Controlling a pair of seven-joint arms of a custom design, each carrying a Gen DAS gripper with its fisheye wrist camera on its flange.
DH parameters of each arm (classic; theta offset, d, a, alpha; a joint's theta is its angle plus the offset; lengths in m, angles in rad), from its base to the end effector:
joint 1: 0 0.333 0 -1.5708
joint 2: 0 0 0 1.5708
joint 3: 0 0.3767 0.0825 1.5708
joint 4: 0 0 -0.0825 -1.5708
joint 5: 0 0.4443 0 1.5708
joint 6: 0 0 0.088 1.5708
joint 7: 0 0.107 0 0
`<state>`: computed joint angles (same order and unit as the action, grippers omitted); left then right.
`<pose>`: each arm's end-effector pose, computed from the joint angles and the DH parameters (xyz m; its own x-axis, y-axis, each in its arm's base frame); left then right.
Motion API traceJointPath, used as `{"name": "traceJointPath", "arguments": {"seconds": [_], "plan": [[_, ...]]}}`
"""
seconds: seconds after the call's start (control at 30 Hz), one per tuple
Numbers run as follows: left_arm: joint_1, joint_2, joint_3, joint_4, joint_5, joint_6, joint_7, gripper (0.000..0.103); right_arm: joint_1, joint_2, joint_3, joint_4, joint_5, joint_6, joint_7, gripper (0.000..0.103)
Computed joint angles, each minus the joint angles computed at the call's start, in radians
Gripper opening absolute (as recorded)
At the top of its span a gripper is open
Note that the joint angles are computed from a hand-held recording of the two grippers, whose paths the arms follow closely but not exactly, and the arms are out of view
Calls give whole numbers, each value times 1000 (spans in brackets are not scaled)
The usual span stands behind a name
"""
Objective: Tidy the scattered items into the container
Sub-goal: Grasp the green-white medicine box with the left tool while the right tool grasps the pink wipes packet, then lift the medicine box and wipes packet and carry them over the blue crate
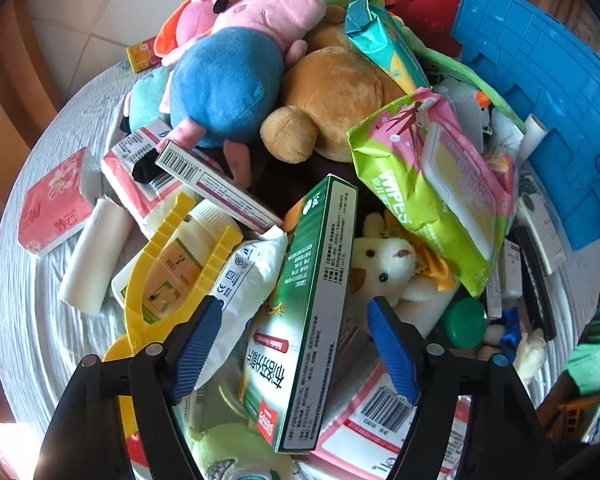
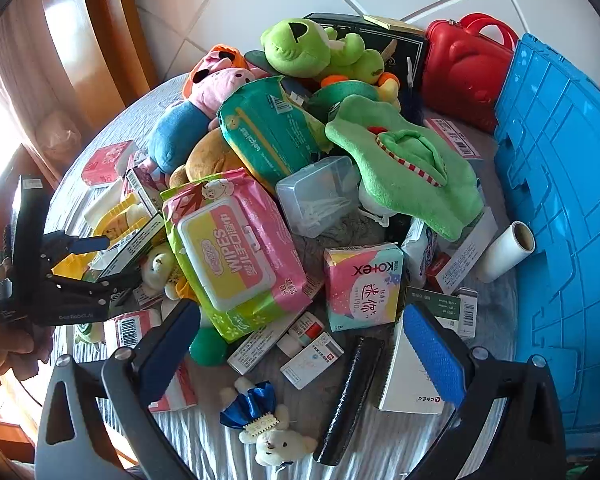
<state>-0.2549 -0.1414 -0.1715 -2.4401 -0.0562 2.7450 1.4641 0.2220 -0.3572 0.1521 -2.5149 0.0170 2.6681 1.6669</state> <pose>0.4929 -0.2228 0.4239 -0.2861 -0.9561 0.0635 -0.8744 0.2334 -0.4255 0.4559 0.1821 0.4850 0.2679 -0.9634 -0.0079 -0.8427 -0.2303 -0.4867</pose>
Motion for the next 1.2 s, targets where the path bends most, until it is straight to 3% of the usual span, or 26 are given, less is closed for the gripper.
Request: {"name": "traceJointPath", "arguments": {"seconds": [0.07,0.13,0.2,0.27,0.3,0.67,0.83,1.2], "plan": [[0,11,1,4,-2,-11,10,62,5,11,3,4,3,-4,3,103],[4,17,0,7,-1,-22,8,60,11,20,6,8,3,-1,7,103],[6,15,2,4,-14,-20,11,49,18,30,6,14,4,2,5,103],[0,8,10,1,-57,-17,36,27,22,41,8,21,0,4,5,103],[1,6,12,1,-65,-19,38,25,24,47,8,25,-1,5,4,103],[-35,-62,54,-20,-258,15,152,19,64,161,6,99,-27,30,-38,103],[-38,-94,68,-17,-271,28,146,19,88,233,4,144,-52,35,-59,103],[-37,-158,98,-43,-230,32,99,19,122,352,-20,194,-256,36,57,103]]}}
